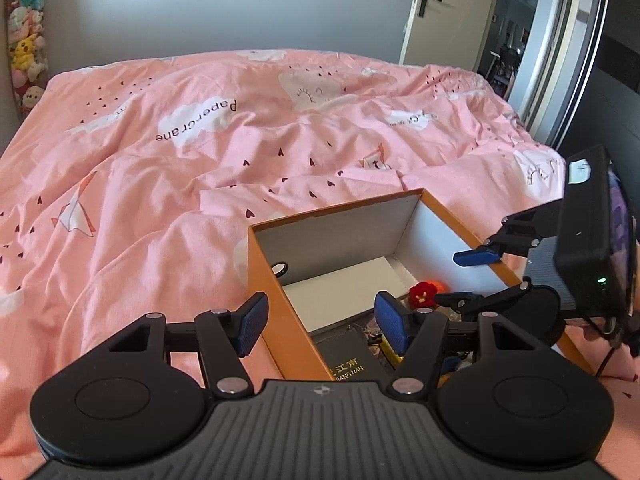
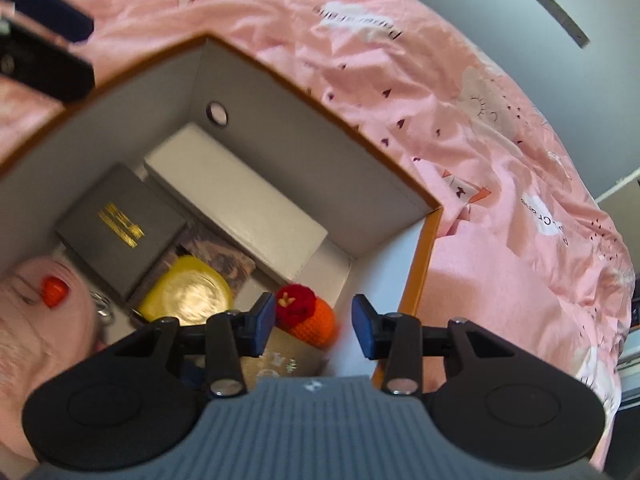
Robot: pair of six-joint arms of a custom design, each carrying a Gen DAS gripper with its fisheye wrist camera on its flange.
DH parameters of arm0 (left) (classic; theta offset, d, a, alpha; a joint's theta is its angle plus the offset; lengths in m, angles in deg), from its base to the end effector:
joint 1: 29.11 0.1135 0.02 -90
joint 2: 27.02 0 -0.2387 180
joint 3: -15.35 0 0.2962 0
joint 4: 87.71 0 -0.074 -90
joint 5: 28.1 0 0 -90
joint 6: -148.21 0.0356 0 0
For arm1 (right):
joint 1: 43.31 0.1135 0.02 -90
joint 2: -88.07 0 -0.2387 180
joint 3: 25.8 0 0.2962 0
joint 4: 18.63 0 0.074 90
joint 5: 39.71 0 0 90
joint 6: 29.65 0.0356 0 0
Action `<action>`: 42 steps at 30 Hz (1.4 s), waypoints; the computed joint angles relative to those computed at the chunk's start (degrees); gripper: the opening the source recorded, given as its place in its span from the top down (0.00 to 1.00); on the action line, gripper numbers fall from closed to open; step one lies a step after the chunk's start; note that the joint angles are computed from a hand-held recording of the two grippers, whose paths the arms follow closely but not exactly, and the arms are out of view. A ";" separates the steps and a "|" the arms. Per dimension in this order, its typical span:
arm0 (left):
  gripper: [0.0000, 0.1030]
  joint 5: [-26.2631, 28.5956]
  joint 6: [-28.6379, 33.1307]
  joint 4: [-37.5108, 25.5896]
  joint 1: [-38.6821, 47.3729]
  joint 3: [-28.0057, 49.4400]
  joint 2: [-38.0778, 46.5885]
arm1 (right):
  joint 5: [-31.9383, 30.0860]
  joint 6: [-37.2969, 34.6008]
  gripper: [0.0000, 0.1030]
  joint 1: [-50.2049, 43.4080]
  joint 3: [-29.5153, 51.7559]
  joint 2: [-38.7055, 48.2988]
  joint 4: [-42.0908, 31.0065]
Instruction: Organize objects
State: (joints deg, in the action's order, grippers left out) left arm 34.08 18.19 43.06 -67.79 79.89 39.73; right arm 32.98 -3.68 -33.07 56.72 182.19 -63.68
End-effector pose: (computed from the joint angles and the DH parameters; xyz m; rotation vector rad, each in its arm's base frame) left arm 0.2348 -0.1667 0.2389 -0.2288 2.3243 -0.0705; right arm 0.3786 0.0792 0.2018 -1.5946 1.9176 0.0006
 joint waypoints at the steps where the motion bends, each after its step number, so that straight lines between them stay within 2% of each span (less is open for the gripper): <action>1: 0.30 -1.43 -1.59 -0.60 -1.30 -0.38 -1.04 | -1.43 1.27 0.57 -0.48 -1.15 -2.07 -0.40; 6: 0.30 -8.86 -10.75 -6.24 -8.98 -0.12 -4.21 | -9.56 8.87 0.57 -4.09 -7.01 -14.80 -5.56; 11: 0.30 -16.88 -17.39 -13.39 -17.49 2.26 -5.88 | -18.02 16.47 0.53 -10.25 -12.51 -28.60 -11.57; 16: 0.30 -19.82 -22.41 -20.06 -23.71 4.22 -8.14 | -24.43 20.41 0.49 -17.13 -17.01 -39.42 -19.12; 19: 0.30 -19.63 -22.85 -24.46 -26.79 4.98 -8.62 | -25.62 21.16 0.46 -20.37 -19.42 -45.22 -24.67; 23: 0.29 -19.52 -35.20 -34.29 -31.35 6.59 -6.44 | -25.92 21.64 0.45 -25.42 -24.01 -54.47 -30.20; 25: 0.28 -20.32 -42.80 -38.40 -33.63 6.68 -5.30 | -27.45 22.16 0.38 -29.18 -26.62 -59.44 -32.33; 28: 0.26 -21.17 -47.53 -41.89 -35.89 7.65 -2.30 | -32.70 17.53 0.34 -35.53 -29.29 -63.56 -37.31; 29: 0.25 -22.22 -48.98 -43.28 -36.98 8.14 -1.05 | -33.41 15.90 0.34 -36.76 -29.91 -64.73 -38.83; 31: 0.20 -24.18 -53.11 -48.05 -38.86 10.53 2.99 | -34.87 11.86 0.27 -39.08 -30.84 -66.70 -41.26; 32: 0.19 -24.41 -54.17 -49.56 -39.40 11.38 4.20 | -35.55 11.96 0.26 -40.08 -31.87 -68.75 -40.99; 38: 0.19 -22.90 -57.07 -49.37 -41.16 10.02 5.87 | -31.42 19.62 0.26 -38.15 -38.63 -78.94 -34.88; 42: 0.19 -20.20 -56.47 -46.15 -41.77 8.42 7.16 | -28.14 20.62 0.26 -36.28 -40.41 -79.32 -34.68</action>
State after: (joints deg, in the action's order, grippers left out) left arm 13.89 -38.28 -3.09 -109.56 88.31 46.89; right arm 4.84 16.93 -69.35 16.31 102.87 -98.36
